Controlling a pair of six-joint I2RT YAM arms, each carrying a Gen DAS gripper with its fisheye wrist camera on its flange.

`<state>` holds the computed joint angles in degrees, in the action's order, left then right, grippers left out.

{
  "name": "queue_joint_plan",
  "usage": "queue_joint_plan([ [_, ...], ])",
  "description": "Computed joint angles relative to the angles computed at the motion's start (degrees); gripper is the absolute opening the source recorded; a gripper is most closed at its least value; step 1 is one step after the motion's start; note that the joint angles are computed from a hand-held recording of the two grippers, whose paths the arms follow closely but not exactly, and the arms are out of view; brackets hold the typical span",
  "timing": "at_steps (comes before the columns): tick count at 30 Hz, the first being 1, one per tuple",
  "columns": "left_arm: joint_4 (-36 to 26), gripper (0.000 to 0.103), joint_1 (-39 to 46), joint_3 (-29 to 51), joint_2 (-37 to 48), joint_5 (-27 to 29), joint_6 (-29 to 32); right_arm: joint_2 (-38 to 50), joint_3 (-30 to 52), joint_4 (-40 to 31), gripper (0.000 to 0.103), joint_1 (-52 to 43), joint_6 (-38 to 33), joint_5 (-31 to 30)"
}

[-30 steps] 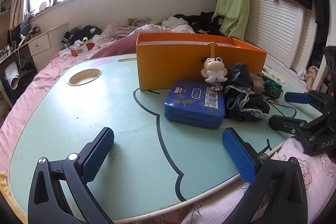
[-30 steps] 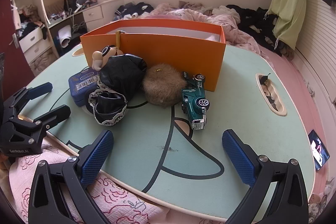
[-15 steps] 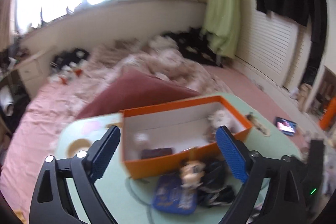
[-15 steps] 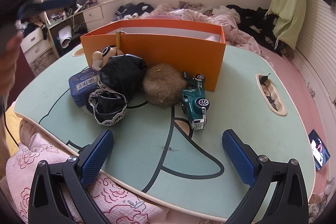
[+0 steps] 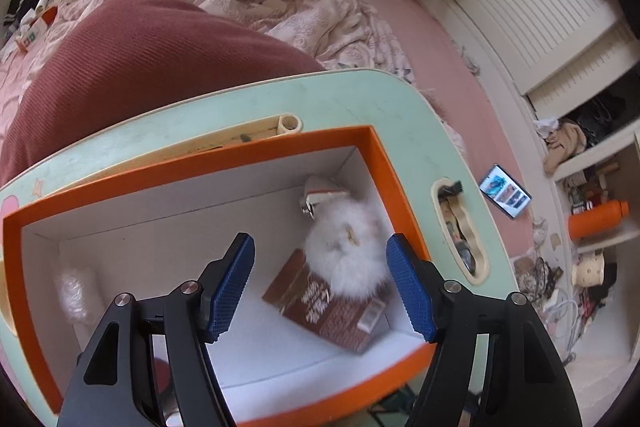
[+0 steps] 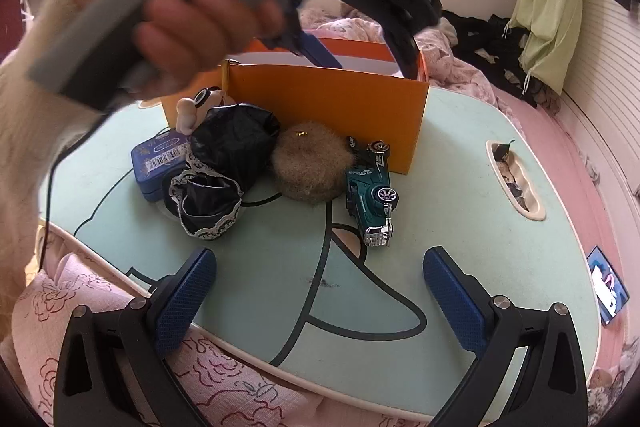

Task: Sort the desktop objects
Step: 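Move the left gripper over the orange box, then grasp the white fluffy toy with the left gripper and lift it out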

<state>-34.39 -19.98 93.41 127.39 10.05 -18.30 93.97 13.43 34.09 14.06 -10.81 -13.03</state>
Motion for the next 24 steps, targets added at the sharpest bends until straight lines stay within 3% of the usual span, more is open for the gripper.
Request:
queue_joint_plan([
  [2, -2.3, 0.067, 0.0, 3.0, 2.2, -0.2, -0.4, 0.0, 0.0, 0.1, 0.103, 0.0, 0.0, 0.0],
  [3, -3.1, 0.059, -0.1, 4.0, 3.1, 0.2, 0.2, 0.0, 0.0, 0.1, 0.103, 0.0, 0.0, 0.0],
  [4, -4.3, 0.042, -0.2, 5.4, 4.3, 0.9, 0.8, 0.0, 0.0, 0.1, 0.103, 0.0, 0.0, 0.0],
  [5, -5.8, 0.033, -0.2, 6.8, 5.6, 1.9, 1.3, 0.0, 0.0, 0.0, 0.103, -0.1, -0.1, -0.1],
  [9, -0.7, 0.033, -0.7, 1.4, 3.1, 1.0, 2.7, 0.0, 0.2, -0.2, 0.103, -0.1, 0.0, -0.2],
  [13, 7.1, 0.033, 0.7, -8.5, -4.7, 2.0, 3.1, -0.5, 0.3, -0.7, 0.103, 0.0, 0.1, 0.0],
  [21, 24.0, 0.033, 3.2, -38.0, -34.4, 6.6, 5.2, -0.5, 0.3, -0.7, 0.103, -0.1, 0.0, -0.1],
  [24, 27.6, 0.033, 3.0, -47.9, -43.4, 7.4, 6.2, -0.5, 0.3, -0.7, 0.103, -0.2, 0.0, -0.2],
])
